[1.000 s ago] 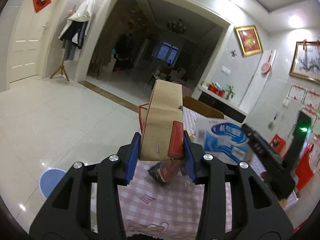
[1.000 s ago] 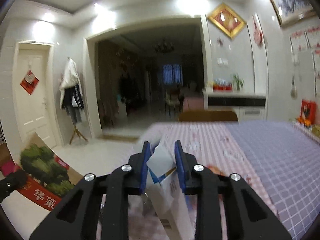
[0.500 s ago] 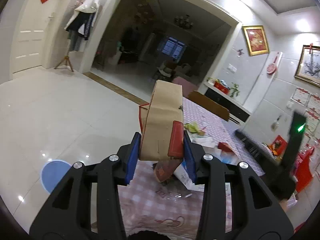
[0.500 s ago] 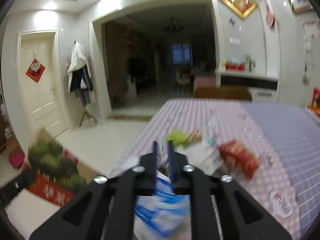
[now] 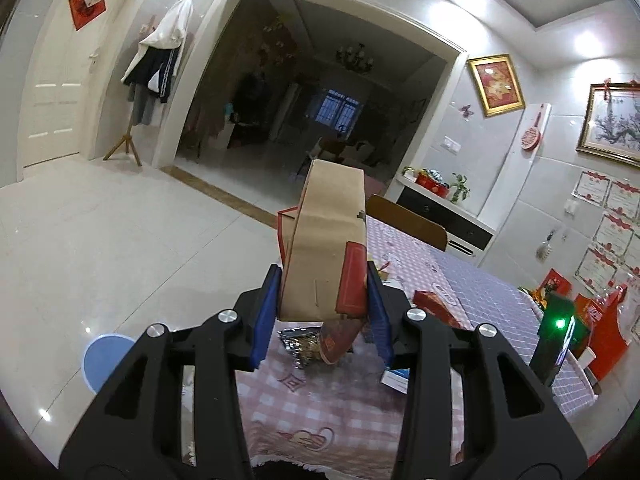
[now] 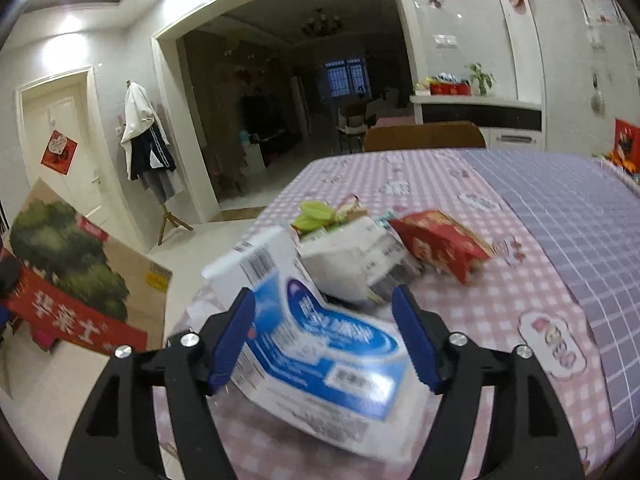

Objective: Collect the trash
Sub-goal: 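Lift the brown box with the left tool while the right tool grasps the white-blue milk carton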

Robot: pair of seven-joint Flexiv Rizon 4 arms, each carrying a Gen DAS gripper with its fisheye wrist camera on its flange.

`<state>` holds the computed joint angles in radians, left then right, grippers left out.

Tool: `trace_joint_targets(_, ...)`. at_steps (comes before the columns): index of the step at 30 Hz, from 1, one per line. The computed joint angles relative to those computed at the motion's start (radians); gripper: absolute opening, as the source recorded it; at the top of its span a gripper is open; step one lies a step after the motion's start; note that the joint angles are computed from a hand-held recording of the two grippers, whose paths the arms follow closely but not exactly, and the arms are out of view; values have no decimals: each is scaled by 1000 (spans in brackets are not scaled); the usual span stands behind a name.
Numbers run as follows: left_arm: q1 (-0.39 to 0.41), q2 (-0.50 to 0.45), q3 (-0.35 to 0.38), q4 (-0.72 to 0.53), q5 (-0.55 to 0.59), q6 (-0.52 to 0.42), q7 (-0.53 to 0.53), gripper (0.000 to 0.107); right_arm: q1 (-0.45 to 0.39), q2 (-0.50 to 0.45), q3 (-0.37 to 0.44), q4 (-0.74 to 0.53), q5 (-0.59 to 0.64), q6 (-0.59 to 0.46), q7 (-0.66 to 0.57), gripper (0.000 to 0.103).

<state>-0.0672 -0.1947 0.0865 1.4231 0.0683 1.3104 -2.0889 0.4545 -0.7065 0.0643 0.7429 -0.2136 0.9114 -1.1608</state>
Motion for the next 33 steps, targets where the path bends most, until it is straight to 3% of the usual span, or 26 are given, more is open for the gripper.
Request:
trace_joint_targets(5,-15,2,-17,3,-3,-18,15,40,-29,89,23,169,18,47,-7,74)
trace_joint_targets(9,-39,13,-8,4,40,-54,-8,40,-32,109,43,206,25,62,-33,74)
trace_joint_targets(14,-51,50,5,16,127,-104,-89,41,-2,84,61,165,17,60,-113,74)
trace_joint_targets(20,-27,66,-17,24,145,-133,-115,41,63,-28,15,-9,-30,-54,-123,72)
trace_joint_targets(22,-20,63,-24,20,135,-131,-103,40,70,-70,11,-84,-31,-115,-125,49)
trace_joint_targets(23,-18,59,-27,15,133,-131,-95,40,66,-97,24,-140,-14,-156,-139,29)
trace_joint_targets(24,-15,57,-29,12,128,-130,-88,40,65,-114,29,-174,-15,-181,-145,19)
trace_joint_targets(26,-11,50,-34,8,107,-116,-69,40,74,-104,-18,-151,-22,-134,-131,7)
trace_joint_targets(29,-2,47,-36,22,70,-72,-37,40,76,-60,-67,-65,-59,-13,-86,3)
trace_joint_targets(33,32,53,-55,80,-77,26,57,40,78,-7,-84,9,-115,142,-51,3)
